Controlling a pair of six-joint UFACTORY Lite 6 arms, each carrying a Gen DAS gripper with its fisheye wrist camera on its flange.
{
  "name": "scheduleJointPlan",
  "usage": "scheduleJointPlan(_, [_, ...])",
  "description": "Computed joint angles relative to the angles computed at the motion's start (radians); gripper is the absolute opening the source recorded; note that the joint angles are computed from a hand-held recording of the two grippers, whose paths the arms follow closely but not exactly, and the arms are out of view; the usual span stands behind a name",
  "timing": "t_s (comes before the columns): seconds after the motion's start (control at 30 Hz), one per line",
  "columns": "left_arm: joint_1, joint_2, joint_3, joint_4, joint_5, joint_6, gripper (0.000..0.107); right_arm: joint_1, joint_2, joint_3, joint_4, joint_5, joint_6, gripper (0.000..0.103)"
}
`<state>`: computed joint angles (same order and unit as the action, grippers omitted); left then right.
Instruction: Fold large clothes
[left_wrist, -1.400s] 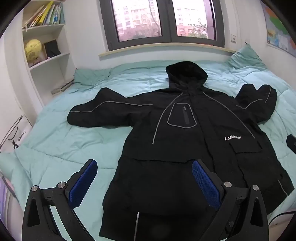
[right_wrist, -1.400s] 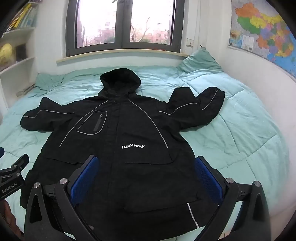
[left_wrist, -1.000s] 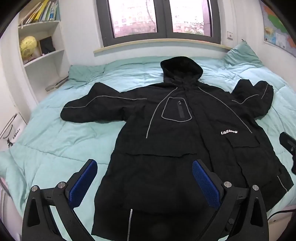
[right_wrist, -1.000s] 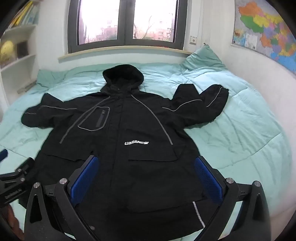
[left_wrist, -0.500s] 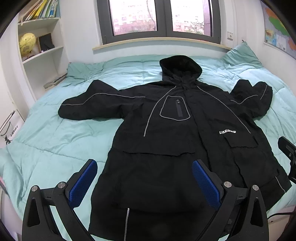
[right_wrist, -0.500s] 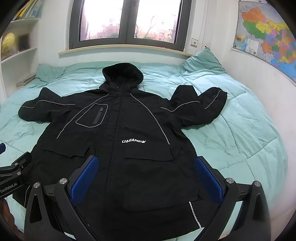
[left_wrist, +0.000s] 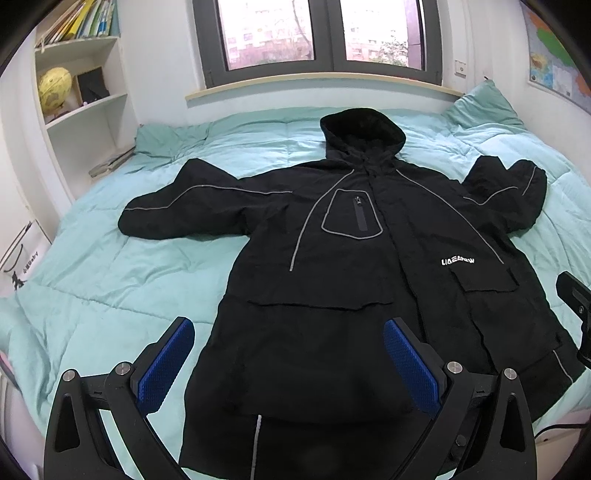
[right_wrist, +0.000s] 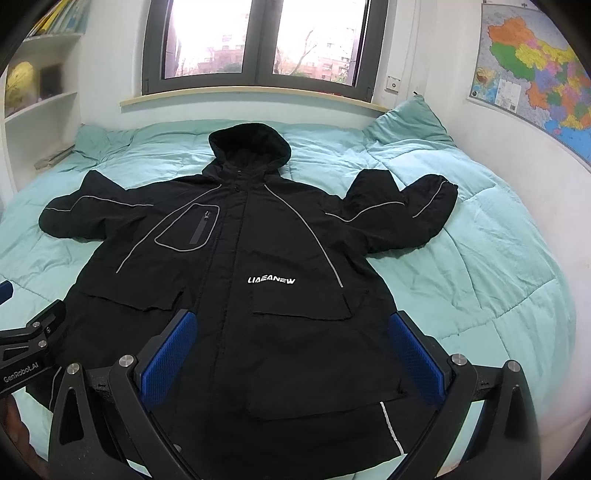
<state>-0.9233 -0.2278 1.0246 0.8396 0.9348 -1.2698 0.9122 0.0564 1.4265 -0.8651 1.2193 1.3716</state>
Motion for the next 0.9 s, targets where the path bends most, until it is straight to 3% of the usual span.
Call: scheduleJointPlan(0.9, [0.041, -0.02, -0.021, -0.026, -0.024, 0.014, 0.102, 0.006, 0.039, 0.034, 0.029, -0.01, -0.016, 0.103])
